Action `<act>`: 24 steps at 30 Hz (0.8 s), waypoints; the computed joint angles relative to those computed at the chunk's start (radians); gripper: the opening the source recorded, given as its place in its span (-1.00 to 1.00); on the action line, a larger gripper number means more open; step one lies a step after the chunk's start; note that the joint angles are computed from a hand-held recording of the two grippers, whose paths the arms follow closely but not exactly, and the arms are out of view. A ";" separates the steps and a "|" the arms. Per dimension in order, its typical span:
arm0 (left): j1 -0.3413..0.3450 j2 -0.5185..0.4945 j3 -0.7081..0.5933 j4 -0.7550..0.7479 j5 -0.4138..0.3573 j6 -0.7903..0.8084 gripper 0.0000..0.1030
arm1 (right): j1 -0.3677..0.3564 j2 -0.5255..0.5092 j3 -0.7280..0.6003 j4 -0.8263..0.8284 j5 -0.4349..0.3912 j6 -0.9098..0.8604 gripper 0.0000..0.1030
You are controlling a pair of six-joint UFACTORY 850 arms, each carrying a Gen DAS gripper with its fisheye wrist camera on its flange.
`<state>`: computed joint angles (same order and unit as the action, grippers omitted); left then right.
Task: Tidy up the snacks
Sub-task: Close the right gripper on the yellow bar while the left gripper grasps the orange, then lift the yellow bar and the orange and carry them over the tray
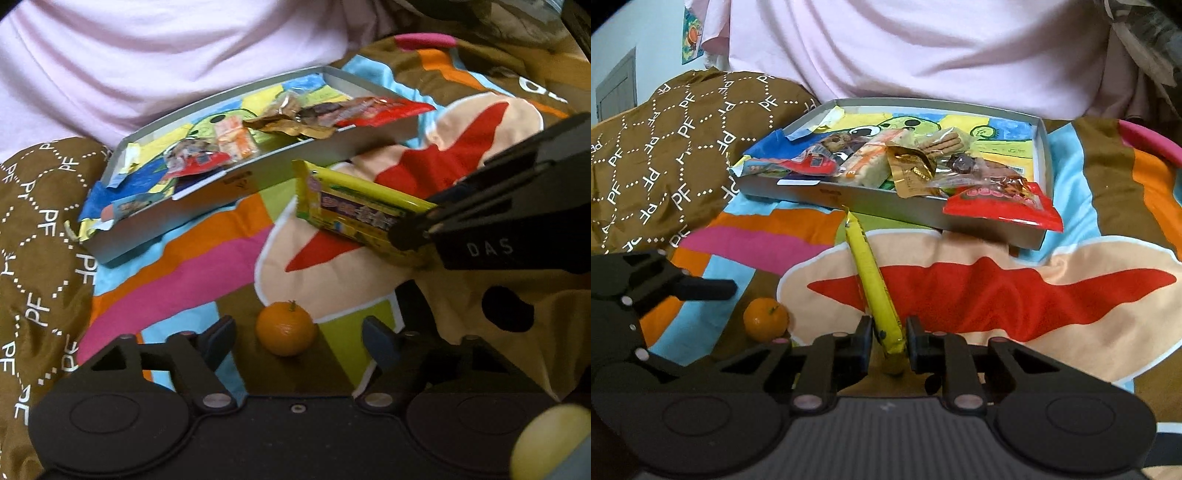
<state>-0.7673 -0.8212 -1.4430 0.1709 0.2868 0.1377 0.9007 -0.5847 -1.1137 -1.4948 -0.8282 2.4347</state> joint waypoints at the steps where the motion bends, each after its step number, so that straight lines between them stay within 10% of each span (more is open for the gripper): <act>1: 0.000 -0.003 -0.003 0.002 -0.001 -0.006 0.32 | 0.000 0.000 0.000 -0.003 0.003 0.001 -0.57; 7: -0.002 -0.027 -0.035 -0.085 -0.024 0.005 -0.21 | -0.002 -0.007 -0.004 -0.009 0.015 0.007 -0.57; 21: 0.022 -0.038 -0.058 0.006 -0.042 -0.242 -0.28 | 0.016 -0.093 -0.068 -0.023 -0.095 -0.046 -0.36; 24: 0.027 -0.036 -0.062 -0.030 -0.051 -0.243 -0.29 | 0.025 -0.111 -0.091 -0.023 -0.124 -0.110 -0.59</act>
